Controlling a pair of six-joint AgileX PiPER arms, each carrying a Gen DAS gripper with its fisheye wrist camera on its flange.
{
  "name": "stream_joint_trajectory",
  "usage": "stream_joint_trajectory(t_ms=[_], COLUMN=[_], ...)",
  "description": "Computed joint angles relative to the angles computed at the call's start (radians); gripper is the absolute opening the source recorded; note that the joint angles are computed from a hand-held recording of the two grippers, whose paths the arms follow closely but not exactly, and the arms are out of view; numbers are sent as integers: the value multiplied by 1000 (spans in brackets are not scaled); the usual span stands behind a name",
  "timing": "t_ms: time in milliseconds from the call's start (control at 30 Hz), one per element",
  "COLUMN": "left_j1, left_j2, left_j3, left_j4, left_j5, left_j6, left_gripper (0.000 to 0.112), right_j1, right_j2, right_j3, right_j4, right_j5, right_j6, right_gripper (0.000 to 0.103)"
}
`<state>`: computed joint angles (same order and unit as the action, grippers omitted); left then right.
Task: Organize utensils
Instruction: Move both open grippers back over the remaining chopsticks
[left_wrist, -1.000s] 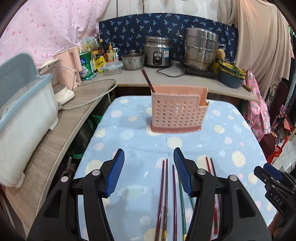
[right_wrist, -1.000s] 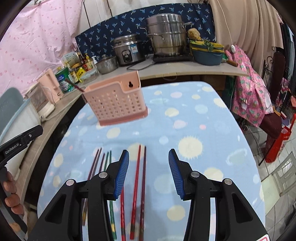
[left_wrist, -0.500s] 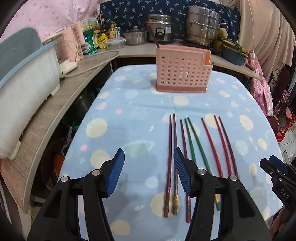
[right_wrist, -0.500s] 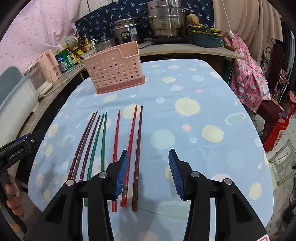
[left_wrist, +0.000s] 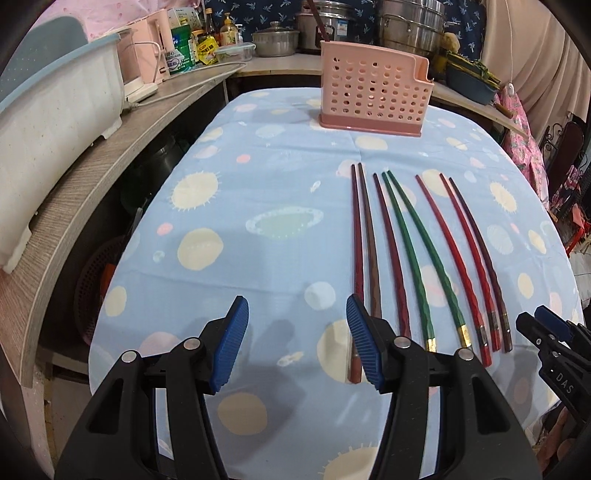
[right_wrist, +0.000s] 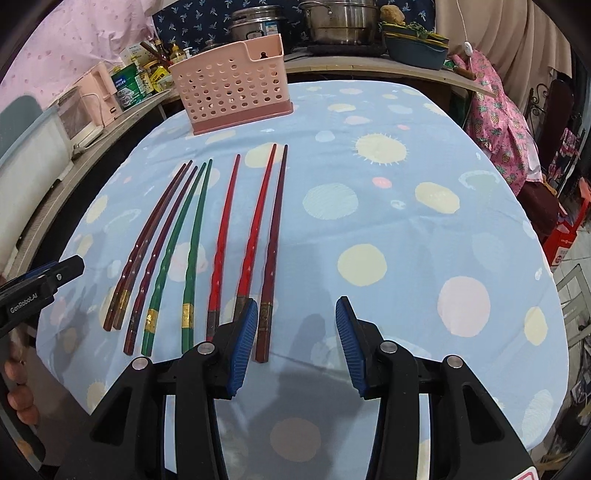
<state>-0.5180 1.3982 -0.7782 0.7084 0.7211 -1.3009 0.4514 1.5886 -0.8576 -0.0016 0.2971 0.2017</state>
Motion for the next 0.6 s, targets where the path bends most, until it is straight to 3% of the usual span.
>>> stream_joint_trajectory(t_ms=[267,600], left_j1=[-5,-6], left_j2=[10,28], left_j3=[19,27], left_j4=[-14,-38], left_j5=[-28,-56], left_j6=[-1,15], left_gripper=[53,53], right_j1=[25,30], right_j2=[26,42], right_j3=[-12,-17], right_j4=[-11,23], right_j5=[6,5], right_j6=[-1,-41], right_gripper=[26,20])
